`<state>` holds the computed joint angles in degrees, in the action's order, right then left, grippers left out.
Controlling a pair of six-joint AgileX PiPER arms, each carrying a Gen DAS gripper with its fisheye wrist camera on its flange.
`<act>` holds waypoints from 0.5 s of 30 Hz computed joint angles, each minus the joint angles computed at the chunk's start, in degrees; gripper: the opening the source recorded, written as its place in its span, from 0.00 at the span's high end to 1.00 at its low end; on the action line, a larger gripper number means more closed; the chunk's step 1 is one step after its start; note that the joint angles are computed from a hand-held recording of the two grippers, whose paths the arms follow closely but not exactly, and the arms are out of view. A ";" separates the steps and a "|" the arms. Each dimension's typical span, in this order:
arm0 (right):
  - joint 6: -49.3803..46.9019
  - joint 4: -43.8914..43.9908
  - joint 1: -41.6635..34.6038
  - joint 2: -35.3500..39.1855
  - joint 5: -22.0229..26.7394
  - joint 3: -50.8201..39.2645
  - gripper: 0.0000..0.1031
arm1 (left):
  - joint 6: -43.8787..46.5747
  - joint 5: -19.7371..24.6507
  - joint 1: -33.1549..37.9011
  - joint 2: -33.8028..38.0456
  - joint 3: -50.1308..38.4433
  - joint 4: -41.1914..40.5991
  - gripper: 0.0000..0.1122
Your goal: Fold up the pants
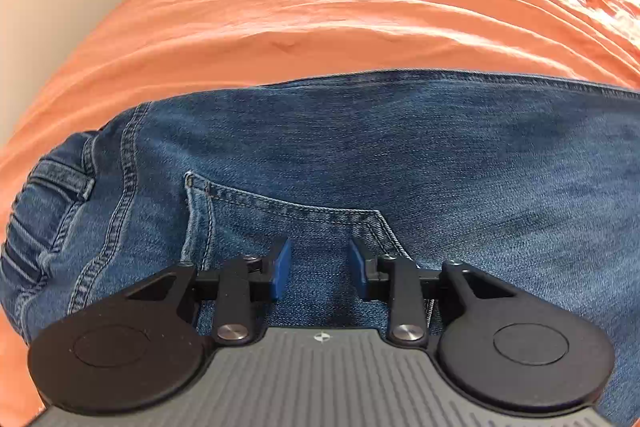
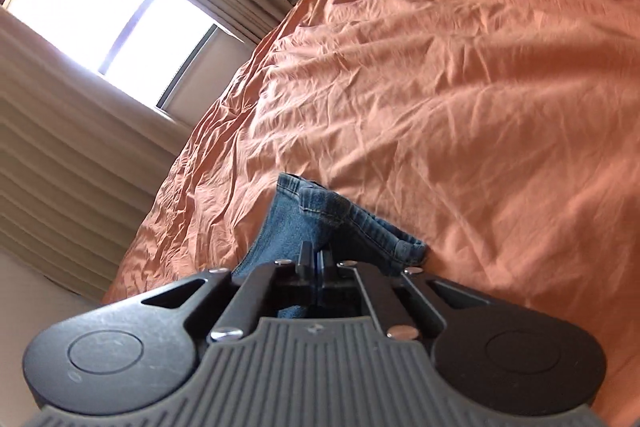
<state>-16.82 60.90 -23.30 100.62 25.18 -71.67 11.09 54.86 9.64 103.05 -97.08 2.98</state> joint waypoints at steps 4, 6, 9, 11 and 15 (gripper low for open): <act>6.59 -7.11 0.08 3.54 0.62 -0.37 1.00 | 0.10 0.79 -0.76 0.79 -1.24 1.12 0.70; 5.65 -5.37 -0.05 4.04 -0.52 0.67 1.00 | -0.26 3.40 -0.87 1.66 -4.16 1.19 0.70; 4.85 -3.75 -0.89 2.41 -0.50 2.37 0.98 | 0.29 5.42 -1.30 0.06 -5.18 1.16 0.70; 6.15 -6.55 -0.73 -0.52 0.68 4.00 0.80 | 2.91 6.92 -0.60 -2.66 -4.05 -2.77 0.70; 5.46 -9.18 2.89 -8.20 4.17 8.59 0.79 | 8.20 7.75 -0.08 -10.88 3.51 -7.85 0.70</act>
<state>-11.36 51.73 -20.41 92.43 29.35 -63.08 19.30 62.61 9.56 92.17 -93.57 -4.87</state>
